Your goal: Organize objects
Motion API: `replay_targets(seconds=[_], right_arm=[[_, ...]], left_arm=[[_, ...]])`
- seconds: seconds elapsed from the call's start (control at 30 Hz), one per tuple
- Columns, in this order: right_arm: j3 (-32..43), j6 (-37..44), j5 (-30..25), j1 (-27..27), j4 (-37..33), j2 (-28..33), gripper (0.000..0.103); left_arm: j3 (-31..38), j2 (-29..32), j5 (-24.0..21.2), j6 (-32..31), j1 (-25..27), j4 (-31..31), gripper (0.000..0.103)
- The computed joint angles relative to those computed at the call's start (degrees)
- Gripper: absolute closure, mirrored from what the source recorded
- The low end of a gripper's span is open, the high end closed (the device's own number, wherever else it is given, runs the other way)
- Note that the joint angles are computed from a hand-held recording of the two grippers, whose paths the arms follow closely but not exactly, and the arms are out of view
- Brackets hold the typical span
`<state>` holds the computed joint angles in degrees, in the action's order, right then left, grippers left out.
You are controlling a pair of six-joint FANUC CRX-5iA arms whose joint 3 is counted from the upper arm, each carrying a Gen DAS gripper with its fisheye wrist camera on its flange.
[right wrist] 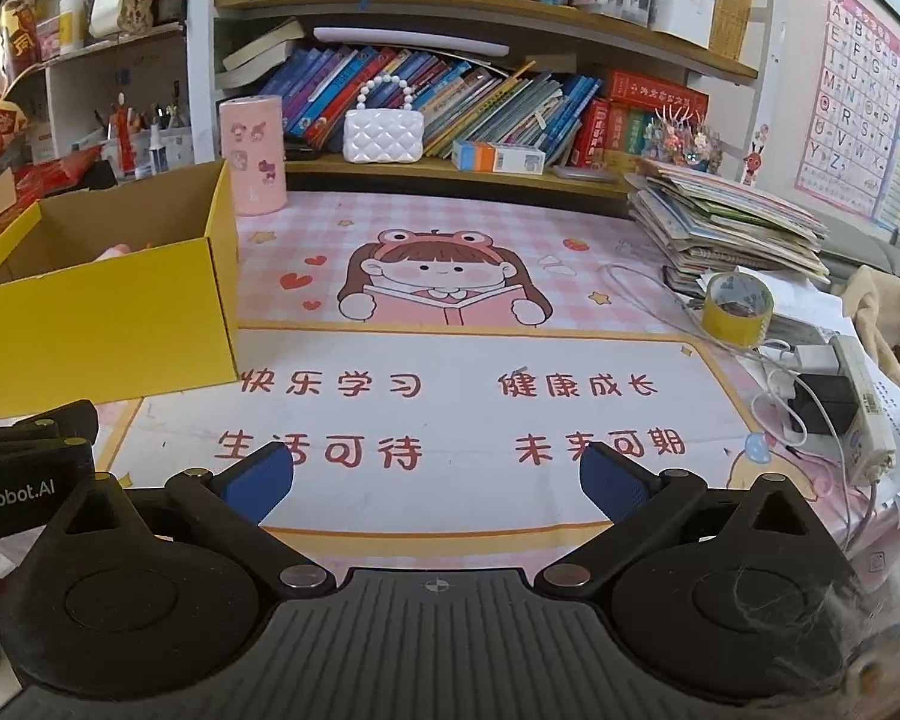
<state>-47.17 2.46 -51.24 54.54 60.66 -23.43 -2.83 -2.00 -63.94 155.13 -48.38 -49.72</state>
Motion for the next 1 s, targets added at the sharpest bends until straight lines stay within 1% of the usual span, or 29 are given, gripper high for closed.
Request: replay_targets(seconds=[0.23,0.73,1.0], right_arm=[[-0.1,-0.4,-0.4,0.4,-0.1,-0.3,0.001],[-0.4,-0.5,-0.7,0.7,-0.2,-0.7,0.001],[-0.3,-0.5,-0.8,0.7,-0.2,-0.5,0.001]], left_arm=[[0.0,0.0,-1.1,1.1,-1.4,-1.9,0.001],[-0.5,-0.4,0.3,0.8,0.1,0.8,0.001],[-0.7,-0.6,0.5,0.6,0.4,1.1,0.001]])
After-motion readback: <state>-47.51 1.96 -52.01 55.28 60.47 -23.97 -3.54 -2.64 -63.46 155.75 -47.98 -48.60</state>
